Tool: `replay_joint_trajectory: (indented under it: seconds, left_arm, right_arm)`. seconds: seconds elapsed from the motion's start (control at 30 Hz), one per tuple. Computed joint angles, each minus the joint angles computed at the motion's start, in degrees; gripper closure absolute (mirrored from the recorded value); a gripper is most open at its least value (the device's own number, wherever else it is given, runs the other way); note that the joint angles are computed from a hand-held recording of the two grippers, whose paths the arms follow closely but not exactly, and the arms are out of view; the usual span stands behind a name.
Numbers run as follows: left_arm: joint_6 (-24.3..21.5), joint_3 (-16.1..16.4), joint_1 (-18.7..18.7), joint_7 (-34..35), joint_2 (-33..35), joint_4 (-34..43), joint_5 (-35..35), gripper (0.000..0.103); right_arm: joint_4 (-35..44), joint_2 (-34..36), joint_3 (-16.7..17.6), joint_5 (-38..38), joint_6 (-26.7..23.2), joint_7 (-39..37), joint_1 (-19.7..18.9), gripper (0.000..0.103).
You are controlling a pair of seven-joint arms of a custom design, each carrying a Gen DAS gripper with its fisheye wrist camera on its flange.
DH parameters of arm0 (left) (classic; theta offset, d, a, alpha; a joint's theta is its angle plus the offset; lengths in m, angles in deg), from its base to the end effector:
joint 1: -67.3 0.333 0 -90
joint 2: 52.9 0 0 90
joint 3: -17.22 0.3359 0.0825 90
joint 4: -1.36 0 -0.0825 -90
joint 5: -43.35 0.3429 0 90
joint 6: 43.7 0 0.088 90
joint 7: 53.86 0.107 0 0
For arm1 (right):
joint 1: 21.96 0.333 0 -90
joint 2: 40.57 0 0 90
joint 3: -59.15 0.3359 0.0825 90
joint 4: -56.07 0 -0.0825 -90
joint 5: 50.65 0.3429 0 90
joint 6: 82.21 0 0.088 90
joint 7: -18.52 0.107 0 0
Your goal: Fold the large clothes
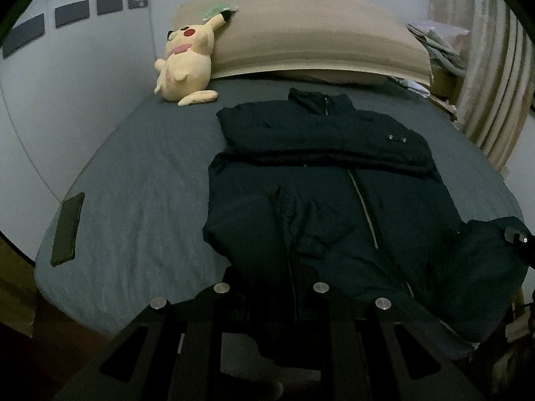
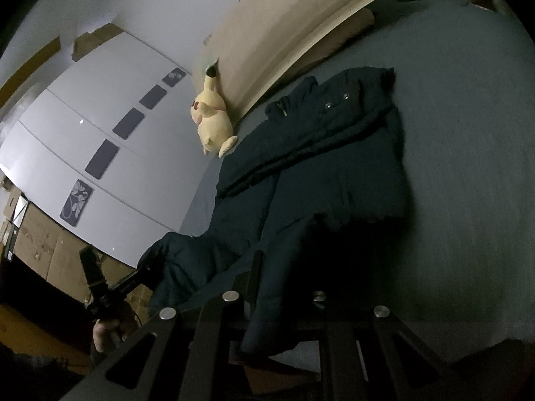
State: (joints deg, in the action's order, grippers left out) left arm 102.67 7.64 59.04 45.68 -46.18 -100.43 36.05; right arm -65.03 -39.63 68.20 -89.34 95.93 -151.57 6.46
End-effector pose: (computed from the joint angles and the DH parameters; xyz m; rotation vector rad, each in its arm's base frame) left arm 0.5804 -0.1788 0.5966 -1.4979 2.2308 -0.8088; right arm 0.4051 0.3763 0.5534 -1.1667 1.8129 0.0689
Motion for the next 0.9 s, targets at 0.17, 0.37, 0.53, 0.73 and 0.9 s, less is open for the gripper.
replay_joint_trajectory:
  seconds: [0.17,0.37,0.53,0.73,0.9]
  left_arm:
    - [-0.3,0.2,-0.4,-1.4,1.3,2.0,1.2,0.086]
    - [-0.6,0.4,-1.0,-3.3,2.7,4.1,3.2,0.086]
    - [-0.8,0.6,-1.6,-4.9,3.9,5.8,4.8,0.086]
    - [-1.1,0.8,-2.0,-6.2,5.4,7.8,5.9,0.086]
    - [-1.4,0.9,-2.5,-7.1,6.7,9.7,6.9,0.086]
  right_arm:
    - [1.2,0.3,-0.6,-3.4,-0.5,3.4,-0.2,0.091]
    - [3.5,1.6,-1.3,-3.8,-1.3,3.8,-0.1,0.091]
    - [4.8,2.2,-2.0,-4.2,-2.0,4.2,0.4,0.091]
    - [6.3,2.7,-2.5,-5.4,-3.1,5.5,0.8,0.091]
    - [7.6,3.2,-2.7,-5.3,-4.1,5.3,0.9,0.091]
